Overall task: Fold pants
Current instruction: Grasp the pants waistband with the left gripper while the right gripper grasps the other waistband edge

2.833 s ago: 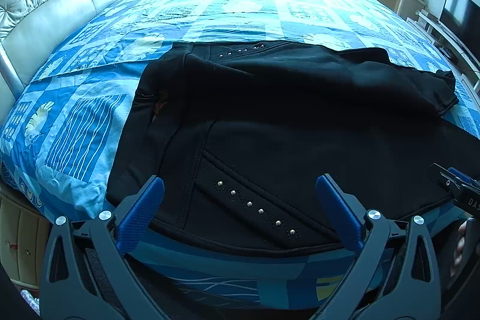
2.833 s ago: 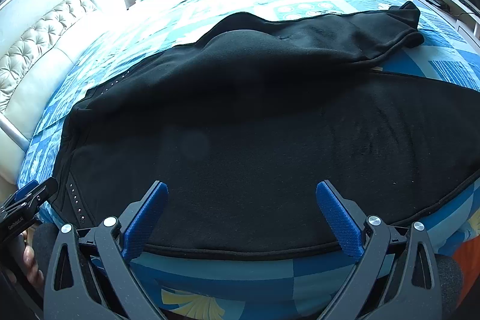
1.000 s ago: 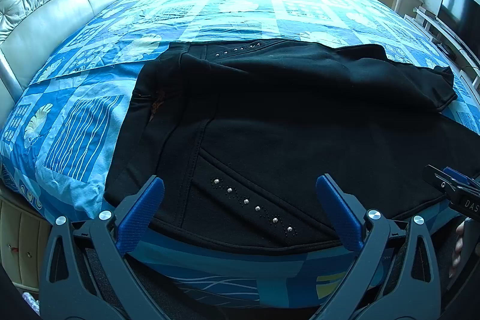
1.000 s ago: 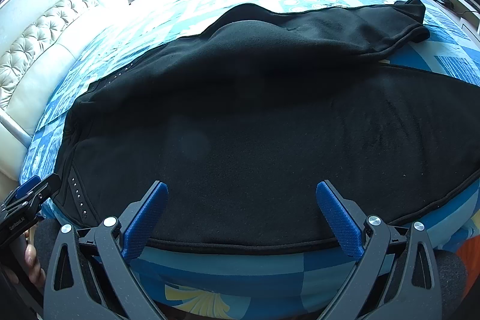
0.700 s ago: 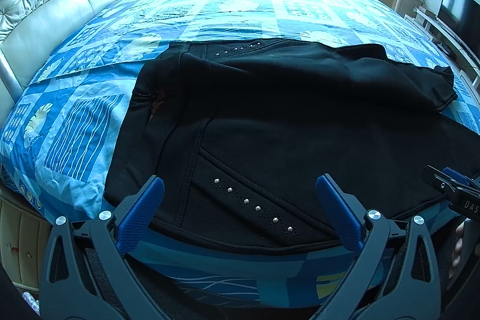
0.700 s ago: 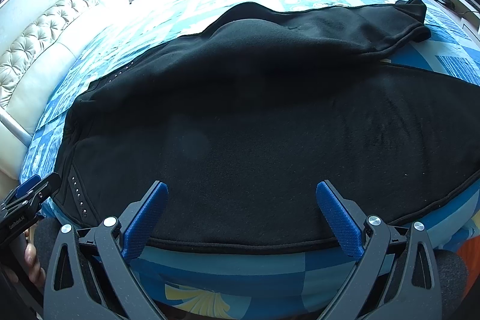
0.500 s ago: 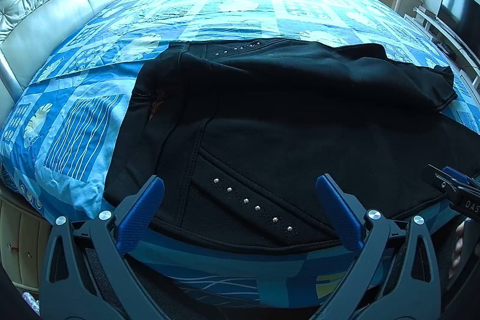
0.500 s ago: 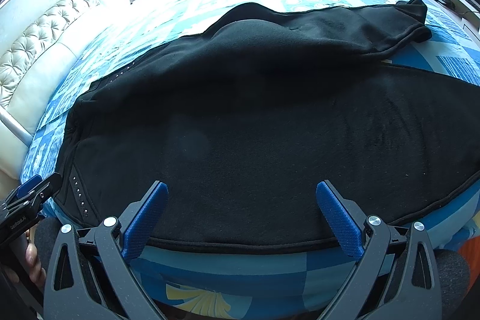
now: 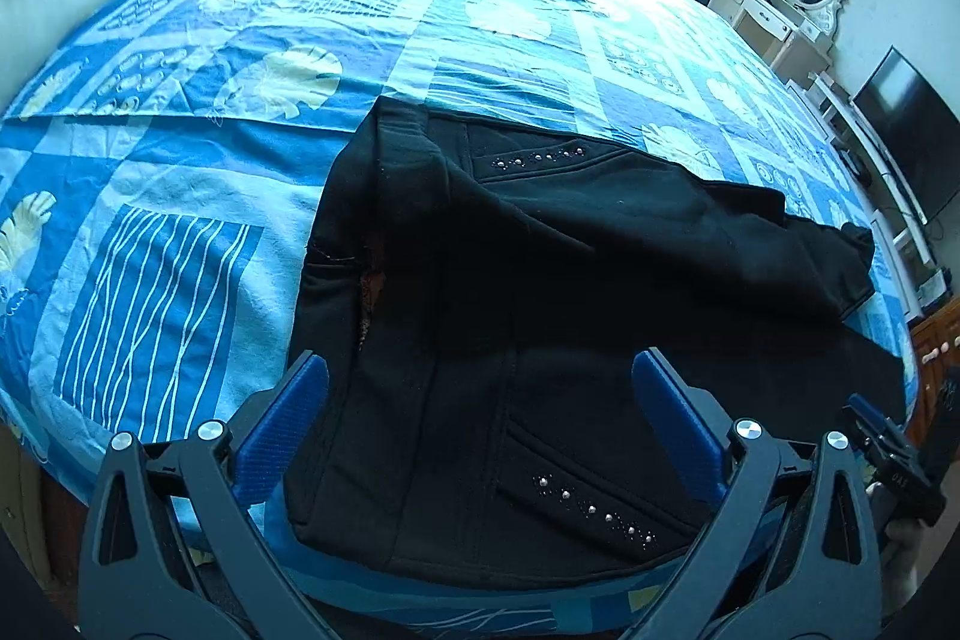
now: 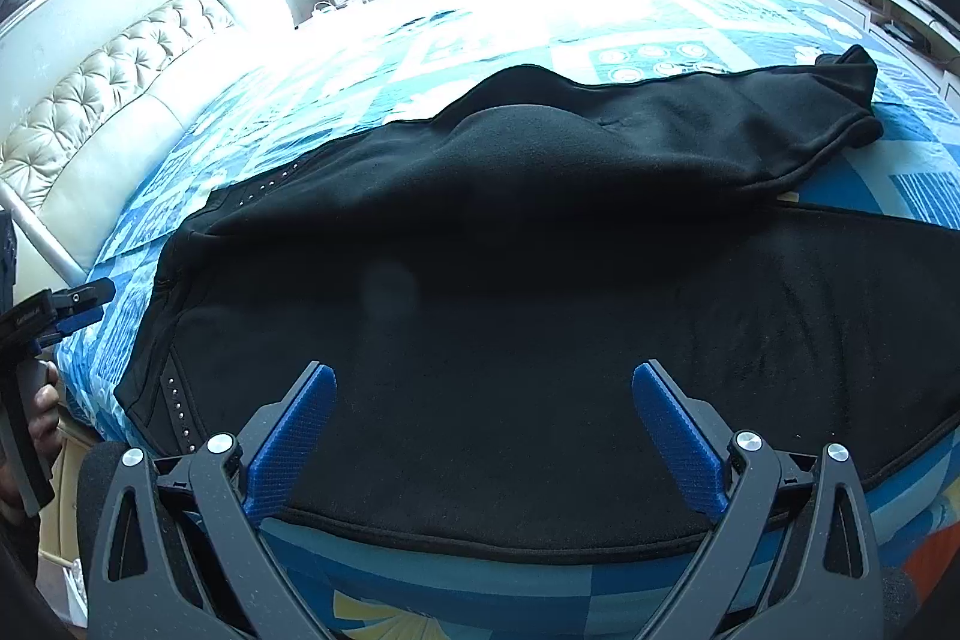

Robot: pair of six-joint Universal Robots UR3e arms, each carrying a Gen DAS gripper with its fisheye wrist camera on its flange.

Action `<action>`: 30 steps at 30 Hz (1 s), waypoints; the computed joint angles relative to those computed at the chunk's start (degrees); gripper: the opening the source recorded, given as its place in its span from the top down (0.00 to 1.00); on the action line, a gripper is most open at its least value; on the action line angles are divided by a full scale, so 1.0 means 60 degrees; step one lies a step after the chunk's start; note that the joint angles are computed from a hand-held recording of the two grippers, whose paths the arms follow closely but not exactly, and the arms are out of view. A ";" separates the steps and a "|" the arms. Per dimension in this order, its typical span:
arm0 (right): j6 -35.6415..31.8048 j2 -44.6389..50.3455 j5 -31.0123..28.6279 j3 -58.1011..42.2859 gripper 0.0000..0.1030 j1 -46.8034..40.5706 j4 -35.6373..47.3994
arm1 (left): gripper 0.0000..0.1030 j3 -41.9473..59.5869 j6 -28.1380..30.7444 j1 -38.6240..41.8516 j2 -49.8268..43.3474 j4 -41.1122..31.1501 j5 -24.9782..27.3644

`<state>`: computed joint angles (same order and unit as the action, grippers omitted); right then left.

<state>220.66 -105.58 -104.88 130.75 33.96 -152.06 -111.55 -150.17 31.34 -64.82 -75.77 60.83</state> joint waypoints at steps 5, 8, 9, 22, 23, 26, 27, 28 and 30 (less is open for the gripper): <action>-0.0736 0.0206 0.0684 -0.0237 0.04 -0.0732 -0.0316 | 0.02 0.2452 0.0474 -0.0488 -0.3426 0.0394 -0.0059; -0.1097 0.0397 0.1019 -0.0567 0.04 -0.1159 -0.0519 | 0.02 0.4409 0.0580 -0.0896 -0.5689 -0.0006 0.0277; -0.1196 0.0503 0.1066 -0.0713 0.04 -0.1242 -0.0537 | 0.02 0.5016 0.0538 -0.0976 -0.6358 -0.0212 0.0360; -0.4599 0.3175 0.2248 -0.4011 0.04 -0.2642 0.0016 | 0.04 1.0183 0.0115 -0.1086 -1.0747 -0.2745 -0.1275; -0.5002 0.3529 0.2416 -0.4508 0.04 -0.2853 0.0178 | 0.11 1.0272 0.0192 -0.1159 -1.0748 -0.2822 -0.1195; -0.6234 0.4724 0.3101 -0.6247 0.04 -0.3493 0.1113 | 0.44 0.9984 0.0456 -0.1661 -1.0533 -0.2085 -0.0293; -0.6673 0.5322 0.3097 -0.7134 0.04 -0.3591 0.1765 | 0.49 0.9680 0.0500 -0.1842 -1.0382 -0.1623 0.0088; -0.7081 0.5866 0.3104 -0.7961 0.04 -0.3680 0.2452 | 0.51 0.9374 0.0593 -0.1993 -1.0221 -0.1196 0.0367; -0.7841 0.6950 0.2912 -0.9606 0.04 -0.3748 0.3949 | 0.60 0.9148 0.0747 -0.2194 -1.0080 -0.0794 0.0678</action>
<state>173.61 -63.87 -87.41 73.11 11.47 -128.37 -56.67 -145.69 18.18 -125.30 -80.53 64.90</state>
